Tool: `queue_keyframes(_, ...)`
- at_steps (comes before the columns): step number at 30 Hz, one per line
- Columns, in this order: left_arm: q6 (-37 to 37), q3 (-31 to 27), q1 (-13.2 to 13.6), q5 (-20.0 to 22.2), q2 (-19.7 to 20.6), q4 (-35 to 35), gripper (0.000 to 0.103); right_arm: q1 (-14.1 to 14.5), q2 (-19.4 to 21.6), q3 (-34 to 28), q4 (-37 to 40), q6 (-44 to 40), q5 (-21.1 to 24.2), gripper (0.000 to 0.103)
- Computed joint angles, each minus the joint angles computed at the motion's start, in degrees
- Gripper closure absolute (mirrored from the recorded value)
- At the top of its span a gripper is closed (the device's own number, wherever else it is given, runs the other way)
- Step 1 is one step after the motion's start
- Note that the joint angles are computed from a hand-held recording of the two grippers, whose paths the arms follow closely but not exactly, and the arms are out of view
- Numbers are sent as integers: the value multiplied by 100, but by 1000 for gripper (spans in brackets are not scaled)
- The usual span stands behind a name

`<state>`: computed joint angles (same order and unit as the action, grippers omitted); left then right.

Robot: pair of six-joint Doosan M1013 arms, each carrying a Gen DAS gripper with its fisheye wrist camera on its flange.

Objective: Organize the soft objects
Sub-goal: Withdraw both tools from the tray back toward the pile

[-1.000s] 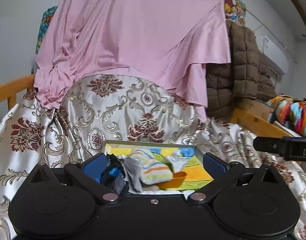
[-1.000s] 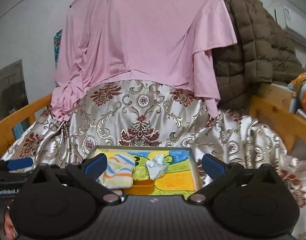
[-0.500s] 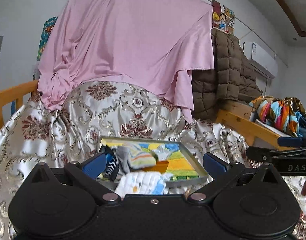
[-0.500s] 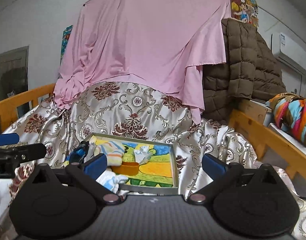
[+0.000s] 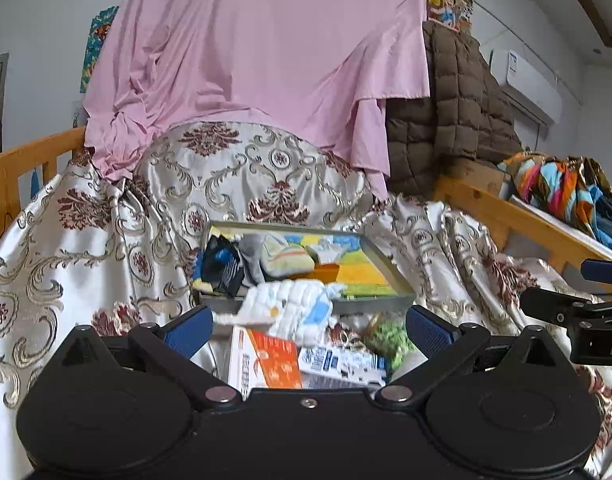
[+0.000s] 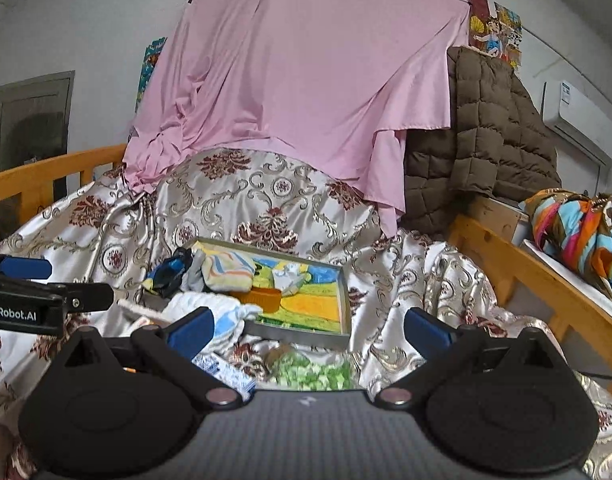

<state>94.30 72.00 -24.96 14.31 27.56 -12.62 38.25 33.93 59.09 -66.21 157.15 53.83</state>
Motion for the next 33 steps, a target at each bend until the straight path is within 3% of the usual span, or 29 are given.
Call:
queue_keyframes(14, 954, -231, -8, 973, 135, -406, 1, 8, -178, 517, 950, 185, 43, 0)
queue_keyframes(22, 962, -512, -15, 1597, 344, -224, 1, -156, -239, 737, 1922, 488, -254, 0)
queue_keyframes(27, 1334, -683, -23, 1989, 462, -388, 1, -308, -265, 811, 2565, 456, -477, 0)
queue_keyframes(33, 1942, -841, -84, 1900, 578, -222, 1, -481, -209, 752, 3440, 178, -518, 0)
